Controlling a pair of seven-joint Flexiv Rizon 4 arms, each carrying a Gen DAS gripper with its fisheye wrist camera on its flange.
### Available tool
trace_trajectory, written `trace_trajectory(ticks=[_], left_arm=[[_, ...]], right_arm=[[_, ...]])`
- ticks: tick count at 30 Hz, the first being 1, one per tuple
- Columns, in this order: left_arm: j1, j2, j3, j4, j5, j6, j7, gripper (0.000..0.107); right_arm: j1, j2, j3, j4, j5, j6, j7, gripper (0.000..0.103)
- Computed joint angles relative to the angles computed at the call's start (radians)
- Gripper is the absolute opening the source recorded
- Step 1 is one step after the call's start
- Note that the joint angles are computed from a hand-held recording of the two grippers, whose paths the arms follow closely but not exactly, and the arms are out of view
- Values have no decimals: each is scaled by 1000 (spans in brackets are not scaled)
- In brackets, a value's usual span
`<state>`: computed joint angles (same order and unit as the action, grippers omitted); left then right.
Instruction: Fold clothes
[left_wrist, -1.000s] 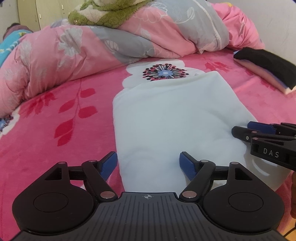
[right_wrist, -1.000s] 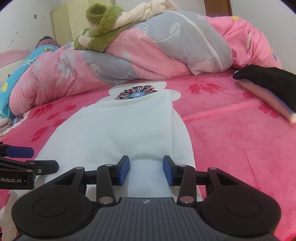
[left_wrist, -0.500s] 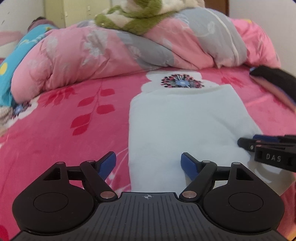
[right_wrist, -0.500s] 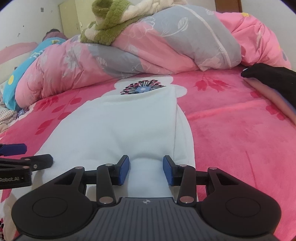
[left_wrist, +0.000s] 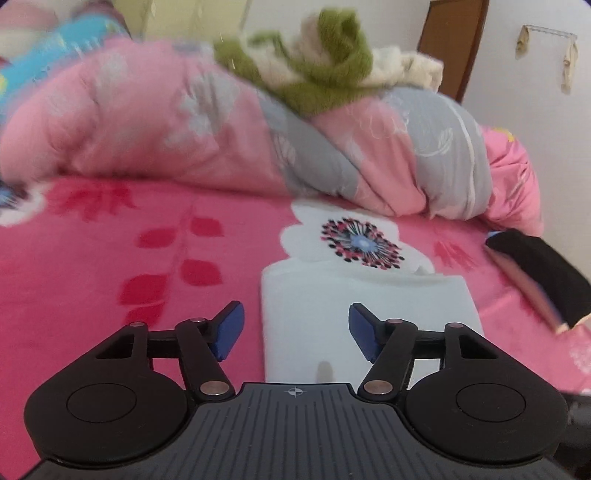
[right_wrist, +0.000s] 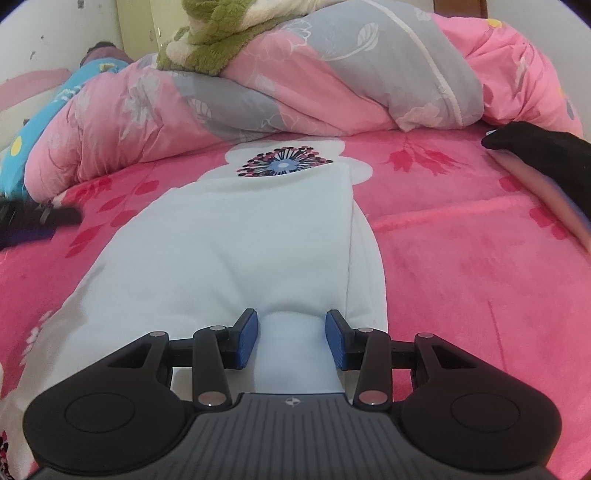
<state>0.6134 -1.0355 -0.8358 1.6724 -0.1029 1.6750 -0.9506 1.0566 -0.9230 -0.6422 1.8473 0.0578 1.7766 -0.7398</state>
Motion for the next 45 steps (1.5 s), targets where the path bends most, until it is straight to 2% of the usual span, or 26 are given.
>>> trace_trajectory(ticks=[2, 4, 6, 9, 12, 13, 16, 19, 21, 23, 25, 27, 30, 32, 34, 37, 40, 42, 45], left_arm=[[-54, -40, 36, -150, -73, -189, 13, 58], [-139, -72, 122, -299, -135, -329, 7, 51], [-195, -121, 168, -436, -179, -466, 18, 32], [-245, -173, 204, -562, -232, -573, 32, 26], [-274, -210, 227, -653, -299, -651, 16, 26], [-276, -219, 225, -669, -326, -658, 10, 26], [-287, -223, 223, -653, -391, -533, 8, 27], [-321, -209, 295, -668, -431, -510, -52, 27], [-315, -169, 289, -603, -441, -437, 6, 28], [-289, -126, 234, -511, -445, -355, 117, 32], [-265, -80, 185, -428, -444, -331, 211, 37], [-264, -29, 174, -366, -435, -380, 275, 48], [-309, 26, 193, -315, -411, -449, 348, 63], [-361, 41, 221, -313, -400, -474, 376, 65], [-433, 37, 275, -343, -386, -497, 378, 66], [-551, 25, 396, -390, -356, -480, 353, 66], [-640, -11, 489, -432, -334, -404, 330, 58], [-624, -22, 461, -424, -341, -360, 352, 47], [-619, -35, 452, -447, -351, -368, 355, 30]], right_arm=[[-15, 7, 16, -1, -4, 3, -5, 43], [-23, 7, 24, -3, 3, 10, -1, 43], [-6, -1, 7, -6, 16, 2, 12, 43], [30, -20, -31, -5, 35, -10, 46, 43], [59, -40, -63, -3, 47, -12, 84, 43], [63, -45, -69, -2, 49, -10, 93, 43], [74, -58, -80, -1, 61, 1, 120, 43], [84, -68, -92, -1, 69, 6, 135, 43], [90, -75, -100, -2, 74, 8, 143, 43], [96, -79, -106, -2, 79, 10, 150, 44], [97, -71, -107, 1, 84, 18, 155, 47], [113, -72, -118, 17, 111, 52, 161, 54], [153, -84, -139, 59, 189, 134, 152, 54], [168, -83, -139, 86, 246, 177, 136, 55], [147, -65, -105, 105, 276, 221, 110, 55], [93, -31, -35, 127, 294, 290, 64, 55], [42, -14, 17, 135, 281, 328, 4, 55], [-10, -6, 67, 131, 261, 360, -31, 55], [-104, 4, 150, 105, 203, 390, -79, 54]])
